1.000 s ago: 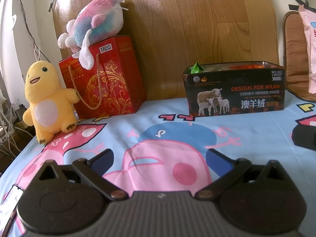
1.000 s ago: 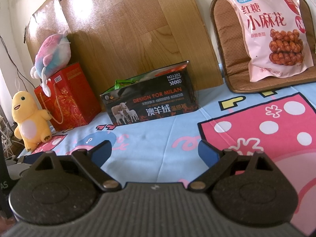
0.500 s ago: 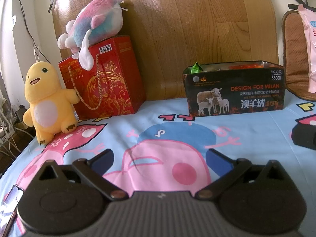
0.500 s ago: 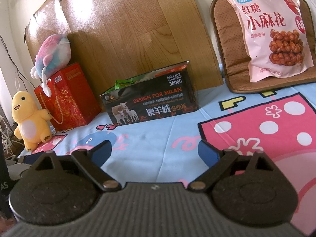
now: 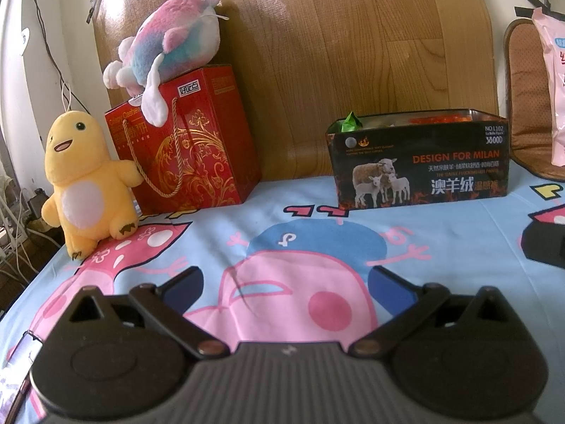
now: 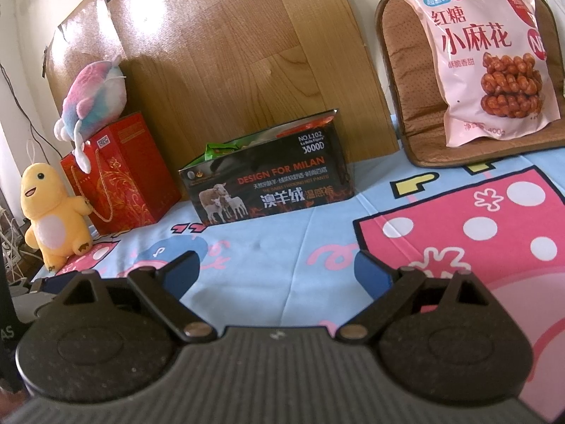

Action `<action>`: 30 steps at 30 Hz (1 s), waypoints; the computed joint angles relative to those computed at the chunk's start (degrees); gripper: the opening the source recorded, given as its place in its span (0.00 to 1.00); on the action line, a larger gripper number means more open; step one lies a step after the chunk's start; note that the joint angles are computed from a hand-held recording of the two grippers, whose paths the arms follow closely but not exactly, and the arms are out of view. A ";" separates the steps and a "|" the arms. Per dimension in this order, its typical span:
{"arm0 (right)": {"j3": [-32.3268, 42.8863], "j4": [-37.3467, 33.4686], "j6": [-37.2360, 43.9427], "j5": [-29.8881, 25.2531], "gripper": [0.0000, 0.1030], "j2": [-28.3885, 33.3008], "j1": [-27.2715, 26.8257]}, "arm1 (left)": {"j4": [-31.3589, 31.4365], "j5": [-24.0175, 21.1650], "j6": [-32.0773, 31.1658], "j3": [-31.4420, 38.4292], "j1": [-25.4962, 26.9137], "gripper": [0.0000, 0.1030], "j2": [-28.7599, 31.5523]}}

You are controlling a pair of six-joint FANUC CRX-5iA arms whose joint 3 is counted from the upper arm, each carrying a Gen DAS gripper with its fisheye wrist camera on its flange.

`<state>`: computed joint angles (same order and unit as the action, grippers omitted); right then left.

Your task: Organize snacks

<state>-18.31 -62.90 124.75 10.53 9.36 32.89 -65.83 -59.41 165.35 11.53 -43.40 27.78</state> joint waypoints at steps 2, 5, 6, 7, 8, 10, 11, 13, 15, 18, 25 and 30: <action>-0.03 0.19 -0.19 0.01 0.93 -0.01 0.02 | -0.05 0.14 -0.05 -0.12 0.02 1.00 -0.09; -0.29 1.39 -1.41 0.32 0.93 -0.03 0.33 | 0.08 0.10 -0.14 -0.02 0.02 1.00 -0.01; -0.36 1.78 -1.80 0.40 0.93 -0.05 0.42 | 0.14 0.15 -0.16 -0.08 0.06 1.00 -0.06; -0.48 2.34 -2.42 0.55 0.93 -0.05 0.56 | 0.17 0.16 -0.22 -0.01 0.06 1.00 -0.02; -0.69 3.24 -3.42 0.82 0.93 -0.04 0.80 | 0.16 0.14 -0.25 0.04 0.06 1.00 0.03; -1.01 4.81 -5.17 1.25 0.93 -0.02 1.24 | 0.18 0.17 -0.27 0.03 0.09 1.00 0.01; -1.22 5.72 -6.17 1.53 0.93 0.00 1.50 | 0.18 0.13 -0.25 0.08 0.07 1.00 0.05; -1.33 6.06 -6.45 1.84 0.93 -0.01 1.69 | 0.20 0.13 -0.26 0.09 0.08 1.00 0.06; -1.64 7.41 -8.27 2.38 0.93 0.05 2.03 | 0.20 0.15 -0.26 0.10 0.09 1.00 0.06; -1.95 8.61 -9.72 2.80 0.93 0.09 2.27 | 0.22 0.12 -0.29 0.07 0.07 1.00 0.03; -1.83 8.00 -9.24 2.42 0.93 -0.01 2.12 | 0.22 0.11 -0.30 0.13 0.06 1.00 0.06; -1.69 7.70 -8.72 2.18 0.93 0.02 2.06 | 0.23 0.08 -0.33 0.16 0.06 1.00 0.09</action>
